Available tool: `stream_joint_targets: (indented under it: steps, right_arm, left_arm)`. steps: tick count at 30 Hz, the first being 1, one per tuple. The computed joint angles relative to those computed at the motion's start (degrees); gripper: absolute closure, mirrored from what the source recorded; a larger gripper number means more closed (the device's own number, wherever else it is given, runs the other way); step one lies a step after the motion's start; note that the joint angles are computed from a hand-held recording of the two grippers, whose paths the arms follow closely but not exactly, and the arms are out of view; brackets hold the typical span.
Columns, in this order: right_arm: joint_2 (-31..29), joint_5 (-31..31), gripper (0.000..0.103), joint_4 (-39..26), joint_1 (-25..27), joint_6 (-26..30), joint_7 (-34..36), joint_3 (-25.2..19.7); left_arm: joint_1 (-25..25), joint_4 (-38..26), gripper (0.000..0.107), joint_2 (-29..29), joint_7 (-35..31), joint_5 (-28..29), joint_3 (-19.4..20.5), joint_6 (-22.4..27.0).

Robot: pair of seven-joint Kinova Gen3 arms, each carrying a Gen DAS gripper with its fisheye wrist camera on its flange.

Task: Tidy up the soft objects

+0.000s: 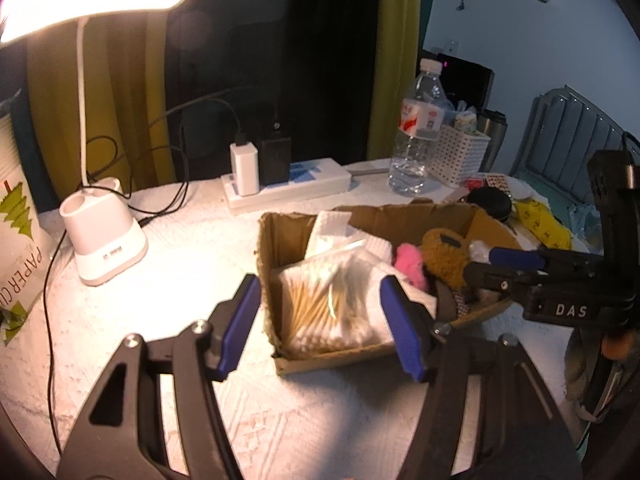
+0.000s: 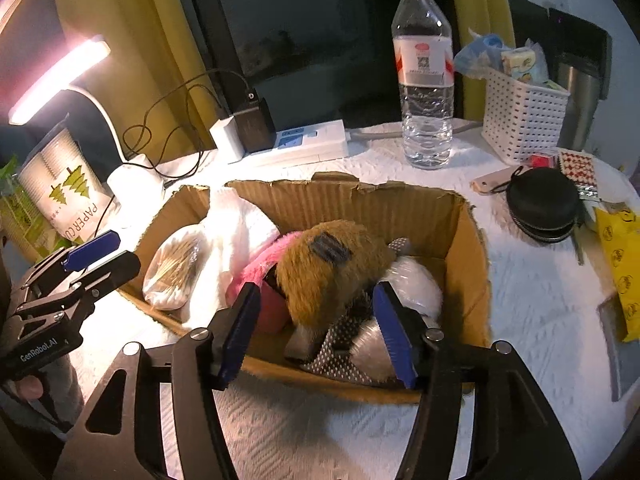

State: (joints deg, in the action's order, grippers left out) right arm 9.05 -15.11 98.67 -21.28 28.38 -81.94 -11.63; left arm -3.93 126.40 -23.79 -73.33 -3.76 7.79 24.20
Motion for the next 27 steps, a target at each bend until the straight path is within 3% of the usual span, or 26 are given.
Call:
stream_joint_targets:
  steps: [2, 19, 23, 27]
  right_arm:
    - [-1.4, 0.1, 0.033, 1.0, 0.1, -0.3, -0.3, 0.1]
    - [-15.8, -0.6, 0.033, 10.1, -1.6, -2.8, -0.9, 2.0]
    - [-19.7, 1.1, 0.033, 11.9, -1.9, -2.7, -3.1, 1.9]
    - [-23.0, 3.1, 0.033, 13.2, -2.1, -2.6, -5.5, 1.4]
  left_arm:
    - [0.2, -0.1, 0.044, -1.3, 0.2, 0.0, 0.4, 0.9]
    - [0.4, -2.4, 0.043, -14.2, 2.4, 0.1, 6.0, 9.8]
    - [1.0, -3.0, 0.031, -16.9, 2.4, 0.8, 6.7, 11.4]
    - [1.2, -3.7, 0.03, -20.0, 2.4, 1.4, 7.6, 13.7]
